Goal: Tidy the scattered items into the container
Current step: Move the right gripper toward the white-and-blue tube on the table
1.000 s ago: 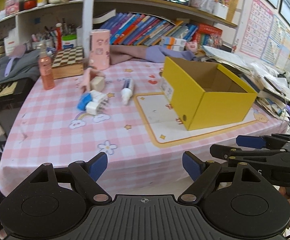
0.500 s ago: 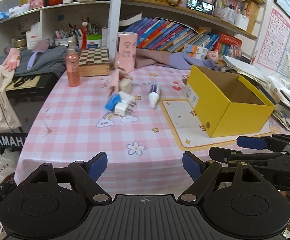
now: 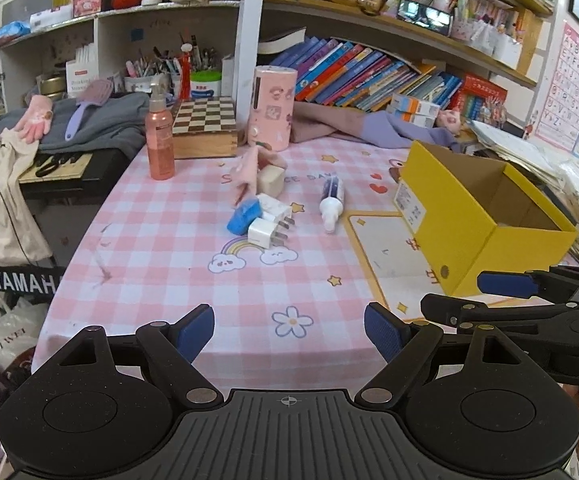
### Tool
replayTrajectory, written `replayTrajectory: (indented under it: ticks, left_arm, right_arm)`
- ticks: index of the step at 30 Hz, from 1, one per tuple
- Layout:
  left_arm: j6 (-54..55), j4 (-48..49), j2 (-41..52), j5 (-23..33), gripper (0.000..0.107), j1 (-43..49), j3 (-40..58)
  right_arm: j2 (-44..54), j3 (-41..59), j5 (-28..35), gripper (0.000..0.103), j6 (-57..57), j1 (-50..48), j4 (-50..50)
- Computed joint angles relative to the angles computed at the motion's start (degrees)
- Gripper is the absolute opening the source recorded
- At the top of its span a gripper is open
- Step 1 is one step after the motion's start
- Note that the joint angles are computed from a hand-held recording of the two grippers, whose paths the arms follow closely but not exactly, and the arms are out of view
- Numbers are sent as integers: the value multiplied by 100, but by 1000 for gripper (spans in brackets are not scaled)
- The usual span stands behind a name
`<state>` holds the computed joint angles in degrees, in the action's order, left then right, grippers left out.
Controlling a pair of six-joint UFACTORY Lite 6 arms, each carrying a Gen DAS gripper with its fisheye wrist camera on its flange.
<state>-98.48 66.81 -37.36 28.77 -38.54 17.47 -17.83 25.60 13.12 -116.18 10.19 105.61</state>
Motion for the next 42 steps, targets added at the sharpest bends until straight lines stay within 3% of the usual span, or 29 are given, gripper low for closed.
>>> replayTrajectory:
  ticks: [5,9,14,21,26,33,42]
  left_arm:
    - [-278,606,681,-695,85,789,259]
    - [-1269,1713,1205,-959,84,1261,461]
    - [-2538,3225,2149,-1392,82,1767,932]
    - [-4672,5666,3390,-1698,78,2225,1654]
    - [-5940,7110,4338,-1756,74,2461,2284]
    - [-7262,8642,5443,-1890,71,2691,3204]
    - [-8128,9711,6503,-2196,64,2914,4270]
  right_arm:
    - [962,700,56,62,-815,88,826]
    - [1658,1319,64,61,-1800,179,1969]
    - [2608,2284,37,60,-1780,242,2063]
    - [3934,3753,-182,61,703,350,-132]
    - [4896,4961,-236,61,3579,424,-2706]
    - [6170,6844,36,61,7342,544,-6159]
    - [7806,9324,975,61,9914,576,-8600]
